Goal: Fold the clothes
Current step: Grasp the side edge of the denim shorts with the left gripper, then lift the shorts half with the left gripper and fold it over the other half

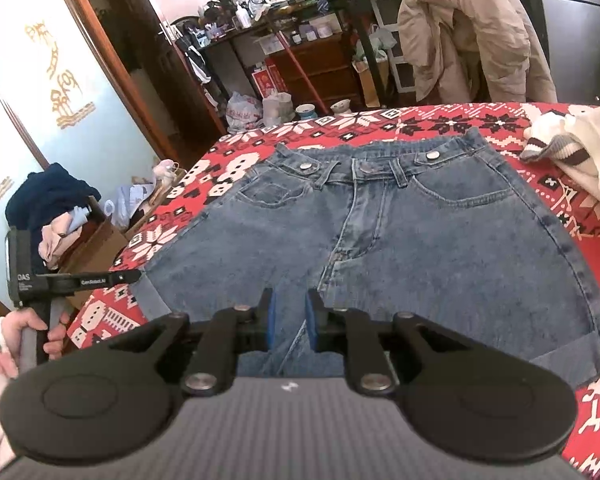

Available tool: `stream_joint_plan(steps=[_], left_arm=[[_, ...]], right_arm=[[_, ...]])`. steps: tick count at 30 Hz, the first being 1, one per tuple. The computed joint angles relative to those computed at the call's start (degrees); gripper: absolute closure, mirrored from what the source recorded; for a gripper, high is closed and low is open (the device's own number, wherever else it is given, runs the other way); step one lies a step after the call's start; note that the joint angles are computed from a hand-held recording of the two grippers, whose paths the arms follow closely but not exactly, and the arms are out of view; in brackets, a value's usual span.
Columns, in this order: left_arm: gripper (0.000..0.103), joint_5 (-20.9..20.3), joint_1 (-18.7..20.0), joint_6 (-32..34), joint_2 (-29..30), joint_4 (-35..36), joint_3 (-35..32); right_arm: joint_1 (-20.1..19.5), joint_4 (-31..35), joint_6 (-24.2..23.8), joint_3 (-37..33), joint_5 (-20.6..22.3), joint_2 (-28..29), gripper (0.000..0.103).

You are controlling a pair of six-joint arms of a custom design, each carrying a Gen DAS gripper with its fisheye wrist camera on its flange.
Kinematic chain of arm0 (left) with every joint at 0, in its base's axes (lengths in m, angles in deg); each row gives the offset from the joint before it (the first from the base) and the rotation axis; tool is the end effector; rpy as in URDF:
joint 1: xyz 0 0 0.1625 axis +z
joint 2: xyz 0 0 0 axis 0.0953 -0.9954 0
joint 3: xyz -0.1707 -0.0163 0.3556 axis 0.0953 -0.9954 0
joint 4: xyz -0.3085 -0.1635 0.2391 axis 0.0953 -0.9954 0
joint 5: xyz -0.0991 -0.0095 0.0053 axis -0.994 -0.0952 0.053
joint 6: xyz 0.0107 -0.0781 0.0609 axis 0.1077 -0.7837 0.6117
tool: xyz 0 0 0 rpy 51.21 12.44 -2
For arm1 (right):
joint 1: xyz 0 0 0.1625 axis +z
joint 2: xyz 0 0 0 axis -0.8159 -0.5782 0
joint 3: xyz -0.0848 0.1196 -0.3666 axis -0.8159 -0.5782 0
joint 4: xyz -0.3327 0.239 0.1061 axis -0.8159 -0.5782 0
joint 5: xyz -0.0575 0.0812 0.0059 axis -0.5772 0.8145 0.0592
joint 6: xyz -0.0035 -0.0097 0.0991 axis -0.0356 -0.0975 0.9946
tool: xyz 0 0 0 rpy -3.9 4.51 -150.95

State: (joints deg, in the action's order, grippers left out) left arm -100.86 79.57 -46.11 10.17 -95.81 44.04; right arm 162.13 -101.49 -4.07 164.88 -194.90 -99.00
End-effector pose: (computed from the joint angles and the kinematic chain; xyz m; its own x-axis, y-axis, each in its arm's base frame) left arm 0.1131 -0.7602 0.3672 -0.7447 0.1714 -0.6450 0.5365 0.7285 -0.4259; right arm 0.3141 -0.6672 0.0443 -0.9061 -0.2069 0.3690 -0.3972 0.7163 -0.5738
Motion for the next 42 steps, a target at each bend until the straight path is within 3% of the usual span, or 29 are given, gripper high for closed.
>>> stream_joint_plan(steps=[3, 7, 13, 18, 25, 28, 32, 36, 39, 42], left_arm=[[0.095, -0.81, 0.13, -1.24, -0.17, 0.72, -0.09], [0.097, -0.74, -1.16, -0.15, -1.77, -2.49, 2.7], [0.097, -10.17, -5.3, -0.63, -7.87, -6.62, 9.23], [0.097, -15.78, -10.23, -0.99, -9.8, -4.12, 13.36], [0.097, -19.46, -14.22, -5.14, -4.5, -1.82, 16.68], [0.097, -21.36, -14.02, -8.62, -1.28, -1.74, 17.62], [0.097, -20.26, -13.39, -14.12, 3.07, 0.78, 16.67], [0.093, -21.56, -12.5, -18.9, 3.62, 2.52, 16.61], [0.069, -22.33, -12.61, -16.97, 1.83, 0.56, 18.33], [0.067, -24.3, -11.84, -15.74, 0.43, 1.7, 17.6]], right_arm=[[-0.17, 0.15, 0.37, -0.12, 0.03, 0.08, 0.082], [-0.37, 0.13, 0.78, -0.35, 0.17, 0.22, 0.081], [-0.71, -1.88, 0.61, 0.43, 0.45, -0.82, 0.081], [-1.28, -5.35, 0.17, 2.87, 1.35, -3.36, 0.081], [-2.85, -11.24, 0.37, 9.29, 0.44, -8.68, 0.081], [-3.67, -12.98, 0.44, 12.01, -0.95, -10.48, 0.081], [-4.89, -13.38, 0.78, 15.09, -1.74, -12.52, 0.081], [-6.05, -13.01, 1.42, 15.54, -1.64, -12.49, 0.08], [-6.72, -12.67, 2.29, 15.56, -1.26, -12.15, 0.079], [-6.92, -11.88, 3.21, 14.81, -0.96, -10.98, 0.076]])
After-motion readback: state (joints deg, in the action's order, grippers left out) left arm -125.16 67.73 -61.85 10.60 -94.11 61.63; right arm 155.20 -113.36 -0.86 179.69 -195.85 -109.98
